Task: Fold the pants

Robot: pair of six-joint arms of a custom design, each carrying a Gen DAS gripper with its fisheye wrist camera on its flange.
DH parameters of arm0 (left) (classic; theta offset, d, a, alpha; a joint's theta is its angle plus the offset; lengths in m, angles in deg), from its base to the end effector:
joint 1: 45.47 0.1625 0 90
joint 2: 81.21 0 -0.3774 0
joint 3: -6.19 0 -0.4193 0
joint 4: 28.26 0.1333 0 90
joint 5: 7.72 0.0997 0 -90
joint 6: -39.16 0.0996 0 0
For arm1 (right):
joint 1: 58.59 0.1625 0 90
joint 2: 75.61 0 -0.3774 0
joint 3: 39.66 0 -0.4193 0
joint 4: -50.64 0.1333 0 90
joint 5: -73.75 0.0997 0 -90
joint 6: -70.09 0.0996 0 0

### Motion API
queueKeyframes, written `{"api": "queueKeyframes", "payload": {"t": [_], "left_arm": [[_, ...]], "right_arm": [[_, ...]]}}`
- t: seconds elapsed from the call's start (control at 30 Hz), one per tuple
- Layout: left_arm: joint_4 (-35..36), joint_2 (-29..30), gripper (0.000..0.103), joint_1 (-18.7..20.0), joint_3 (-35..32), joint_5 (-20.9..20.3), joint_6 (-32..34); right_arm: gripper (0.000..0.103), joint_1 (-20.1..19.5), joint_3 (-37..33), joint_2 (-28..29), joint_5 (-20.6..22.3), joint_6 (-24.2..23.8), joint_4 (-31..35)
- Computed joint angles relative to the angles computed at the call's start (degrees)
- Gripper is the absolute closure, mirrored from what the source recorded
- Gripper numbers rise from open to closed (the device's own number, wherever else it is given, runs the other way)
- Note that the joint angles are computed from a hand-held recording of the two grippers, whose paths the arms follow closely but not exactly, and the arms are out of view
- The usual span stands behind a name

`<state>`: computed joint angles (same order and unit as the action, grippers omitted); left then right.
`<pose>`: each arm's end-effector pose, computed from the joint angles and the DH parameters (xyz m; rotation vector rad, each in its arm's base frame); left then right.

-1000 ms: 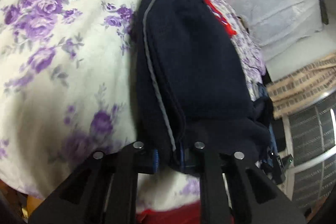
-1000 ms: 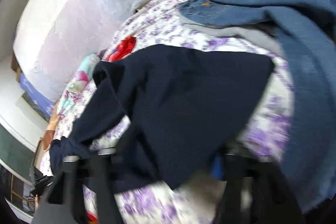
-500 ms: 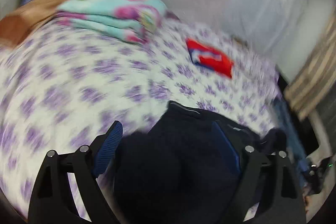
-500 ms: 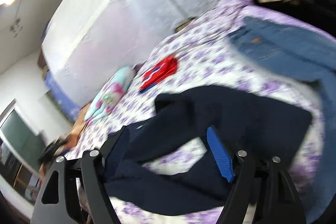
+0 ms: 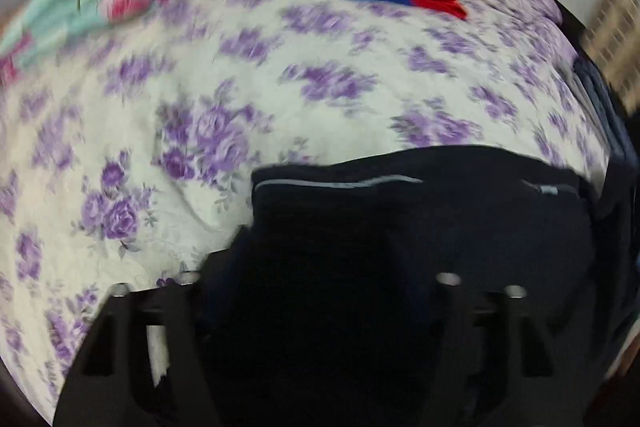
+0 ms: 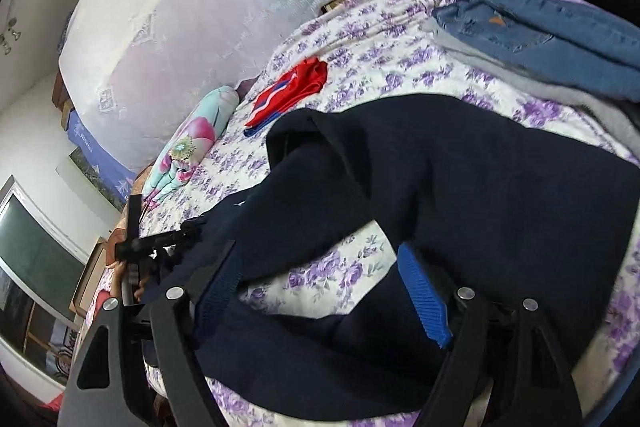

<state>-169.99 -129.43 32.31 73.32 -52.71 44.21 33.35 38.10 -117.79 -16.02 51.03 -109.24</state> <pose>0.0361 -0.7957 0.3029 0.0677 2.3114 -0.7342 0.1593 -0.7542 0.1458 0.5347 -2.8749 0.8932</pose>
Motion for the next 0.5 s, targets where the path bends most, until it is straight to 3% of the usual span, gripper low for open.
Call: {"api": "queueKeyframes", "payload": {"t": [0.07,0.27,0.4,0.5], "left_arm": [[-4.57,-1.5,0.057,-0.16,2.5,-1.93,2.43],[-17.27,-4.45,0.058,-1.53,6.1,-6.4,4.82],[-27.06,-3.63,0.059,-3.18,2.33,-3.19,5.88],[-32.96,-0.74,0.058,-2.08,-6.8,1.22,4.13]], "right_arm": [[0.023,0.1,-1.18,1.13,0.26,0.08,0.44],[0.023,0.79,-3.64,3.19,0.05,-0.42,0.33],[0.023,1.4,-7.54,5.22,-0.83,-0.14,0.39],[0.023,1.77,-11.1,6.81,-0.49,0.55,0.06]]}}
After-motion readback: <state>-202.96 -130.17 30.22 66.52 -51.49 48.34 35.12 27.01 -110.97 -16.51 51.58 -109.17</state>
